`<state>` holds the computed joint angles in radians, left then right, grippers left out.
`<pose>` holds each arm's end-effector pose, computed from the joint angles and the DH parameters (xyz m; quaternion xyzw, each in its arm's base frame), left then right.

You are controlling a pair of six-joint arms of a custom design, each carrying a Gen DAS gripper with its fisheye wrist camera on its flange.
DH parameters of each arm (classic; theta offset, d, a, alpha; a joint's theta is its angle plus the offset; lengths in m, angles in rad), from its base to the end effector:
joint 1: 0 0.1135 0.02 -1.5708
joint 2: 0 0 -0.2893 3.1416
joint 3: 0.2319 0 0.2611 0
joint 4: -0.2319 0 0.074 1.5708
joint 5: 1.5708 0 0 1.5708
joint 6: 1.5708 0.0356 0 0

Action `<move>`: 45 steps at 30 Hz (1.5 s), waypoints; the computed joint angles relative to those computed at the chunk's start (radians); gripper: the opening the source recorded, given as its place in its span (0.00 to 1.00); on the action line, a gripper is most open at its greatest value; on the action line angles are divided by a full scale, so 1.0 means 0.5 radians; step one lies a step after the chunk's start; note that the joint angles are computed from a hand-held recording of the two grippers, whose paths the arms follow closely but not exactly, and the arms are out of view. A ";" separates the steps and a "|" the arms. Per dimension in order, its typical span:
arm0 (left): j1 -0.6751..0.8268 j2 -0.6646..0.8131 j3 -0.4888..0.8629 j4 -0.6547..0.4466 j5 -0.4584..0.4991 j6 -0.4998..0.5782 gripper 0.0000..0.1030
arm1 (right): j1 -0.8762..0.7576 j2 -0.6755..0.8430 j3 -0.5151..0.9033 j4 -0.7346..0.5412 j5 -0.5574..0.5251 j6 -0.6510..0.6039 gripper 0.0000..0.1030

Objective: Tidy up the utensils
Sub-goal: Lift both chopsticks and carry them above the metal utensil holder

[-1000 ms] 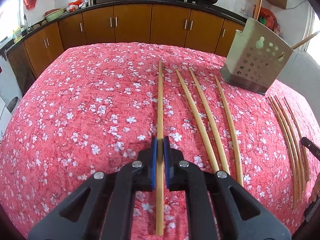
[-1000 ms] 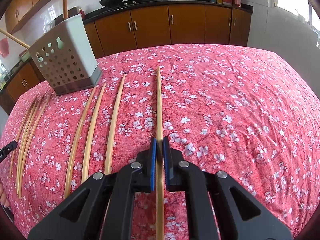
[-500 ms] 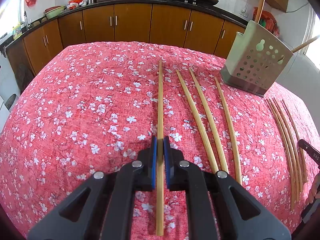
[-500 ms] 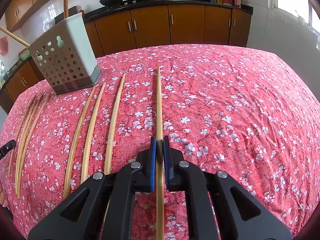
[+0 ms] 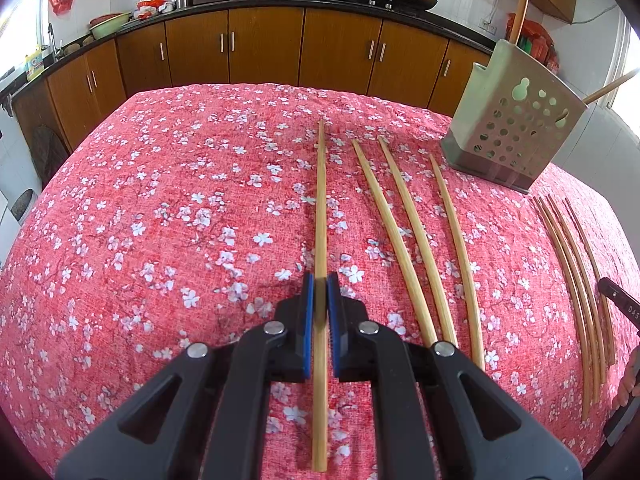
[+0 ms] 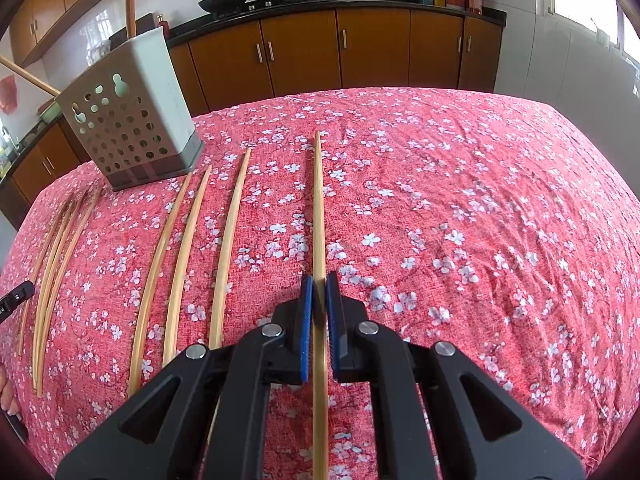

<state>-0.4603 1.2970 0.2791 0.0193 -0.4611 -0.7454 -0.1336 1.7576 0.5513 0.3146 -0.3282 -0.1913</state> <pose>0.1715 -0.0674 0.1183 -0.1965 0.9153 0.0248 0.3506 0.2870 -0.0270 0.0979 -0.0812 0.9283 0.0989 0.3492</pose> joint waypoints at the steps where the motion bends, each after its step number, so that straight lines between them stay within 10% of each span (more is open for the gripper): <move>1: -0.012 0.012 0.009 -0.009 -0.012 -0.004 0.09 | 0.008 -0.014 -0.016 0.006 0.020 -0.010 0.08; 21: -0.251 -0.084 0.014 -0.243 -0.116 -0.119 0.08 | -0.102 -0.166 -0.113 -0.071 -0.081 -0.104 0.07; 45: -0.549 -1.030 0.453 -1.082 -0.704 -0.096 0.07 | -0.354 -0.913 -0.078 -0.248 -0.483 0.117 0.07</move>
<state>-0.7349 0.7822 0.5055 -0.5219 -0.8134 -0.7934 -0.3107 1.3010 0.5124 0.1905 -0.5699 -0.1328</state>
